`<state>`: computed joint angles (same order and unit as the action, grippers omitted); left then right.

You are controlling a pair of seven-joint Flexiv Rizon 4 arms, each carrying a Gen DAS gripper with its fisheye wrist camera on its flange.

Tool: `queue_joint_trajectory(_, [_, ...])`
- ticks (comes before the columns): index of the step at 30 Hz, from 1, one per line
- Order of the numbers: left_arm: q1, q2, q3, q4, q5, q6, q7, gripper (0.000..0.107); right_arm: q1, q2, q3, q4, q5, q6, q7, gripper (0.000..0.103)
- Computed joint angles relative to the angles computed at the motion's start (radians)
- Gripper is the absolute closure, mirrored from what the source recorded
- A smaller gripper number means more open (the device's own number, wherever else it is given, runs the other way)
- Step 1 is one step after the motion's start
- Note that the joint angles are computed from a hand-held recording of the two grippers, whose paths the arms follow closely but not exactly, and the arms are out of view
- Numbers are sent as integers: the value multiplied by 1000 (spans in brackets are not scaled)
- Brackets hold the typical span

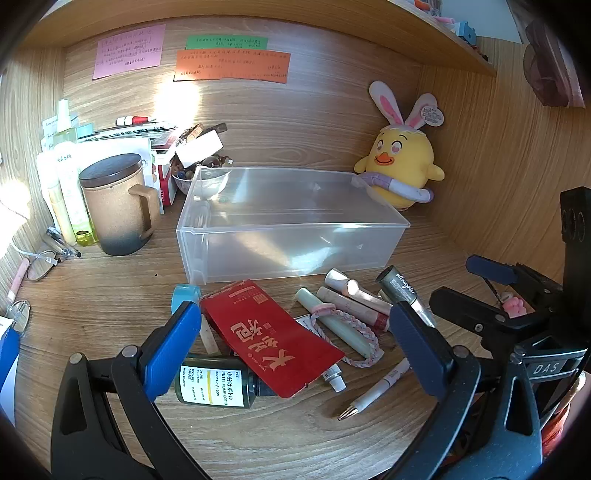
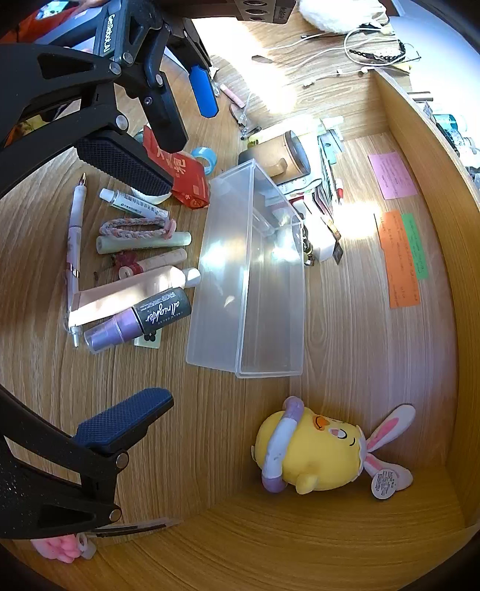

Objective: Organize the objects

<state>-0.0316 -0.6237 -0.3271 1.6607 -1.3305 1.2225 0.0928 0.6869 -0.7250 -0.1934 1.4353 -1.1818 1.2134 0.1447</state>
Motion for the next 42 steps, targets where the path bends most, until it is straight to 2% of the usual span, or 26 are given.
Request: queue_joint_trajectory(42, [1, -17, -10, -10, 0, 40, -44, 4, 2, -10, -7, -2, 30, 31, -23, 0])
